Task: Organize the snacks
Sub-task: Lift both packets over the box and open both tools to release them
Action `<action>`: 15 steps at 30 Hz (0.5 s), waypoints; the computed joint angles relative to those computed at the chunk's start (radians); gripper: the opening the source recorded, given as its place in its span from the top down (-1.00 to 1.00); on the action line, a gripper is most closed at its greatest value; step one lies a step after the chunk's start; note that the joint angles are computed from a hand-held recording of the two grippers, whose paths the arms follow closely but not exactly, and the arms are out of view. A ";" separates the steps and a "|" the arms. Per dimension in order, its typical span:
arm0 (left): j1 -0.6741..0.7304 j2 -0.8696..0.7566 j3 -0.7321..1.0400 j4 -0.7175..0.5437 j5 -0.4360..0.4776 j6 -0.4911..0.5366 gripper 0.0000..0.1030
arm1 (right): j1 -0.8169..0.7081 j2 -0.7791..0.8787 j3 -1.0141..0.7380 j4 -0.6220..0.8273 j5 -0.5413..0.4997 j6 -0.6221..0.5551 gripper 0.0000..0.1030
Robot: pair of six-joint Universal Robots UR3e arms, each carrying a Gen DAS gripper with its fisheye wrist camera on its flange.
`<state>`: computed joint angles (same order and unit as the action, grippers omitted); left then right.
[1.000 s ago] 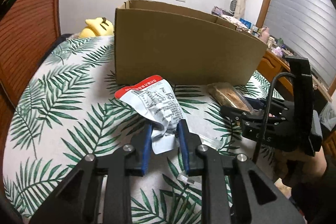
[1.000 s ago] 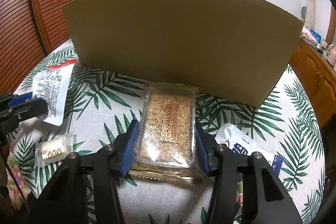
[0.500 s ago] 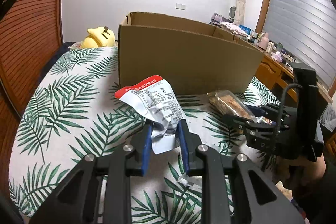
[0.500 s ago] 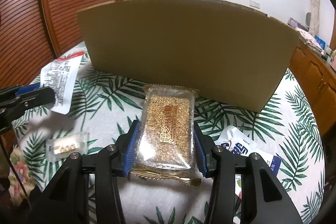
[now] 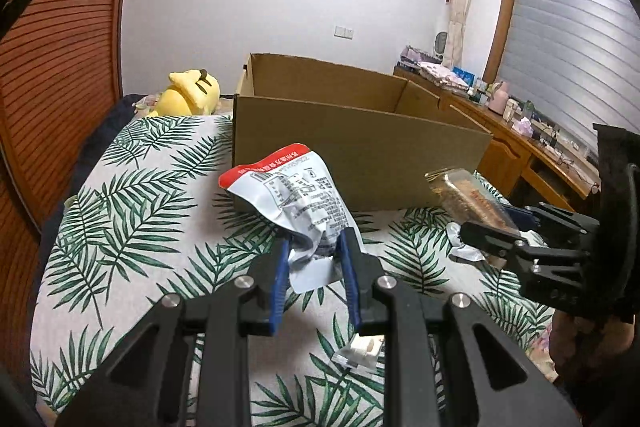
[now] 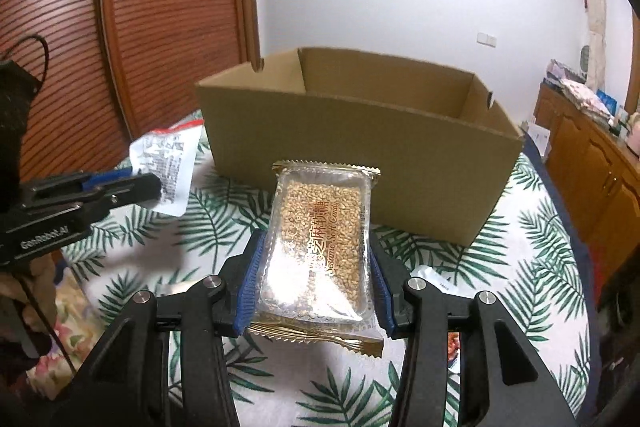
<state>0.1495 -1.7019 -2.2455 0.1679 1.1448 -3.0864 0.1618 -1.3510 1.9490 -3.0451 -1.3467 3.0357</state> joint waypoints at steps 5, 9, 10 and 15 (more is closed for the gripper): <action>0.011 0.027 -0.001 -0.008 -0.021 -0.009 0.58 | -0.025 -0.069 0.054 -0.016 0.021 -0.002 0.07; 0.002 0.036 0.048 -0.044 -0.022 -0.007 0.58 | -0.053 -0.117 0.068 -0.012 0.041 -0.002 0.07; -0.003 0.037 0.064 -0.055 -0.018 -0.004 0.58 | -0.062 -0.128 0.067 -0.007 0.048 -0.006 0.07; -0.045 -0.004 0.214 -0.126 0.012 0.009 0.57 | -0.075 -0.142 0.014 0.031 0.036 -0.032 0.06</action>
<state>0.1041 -1.7055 -2.0313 0.0417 1.1565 -3.0772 0.0864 -1.4929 1.9627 -3.0145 -1.3105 3.0034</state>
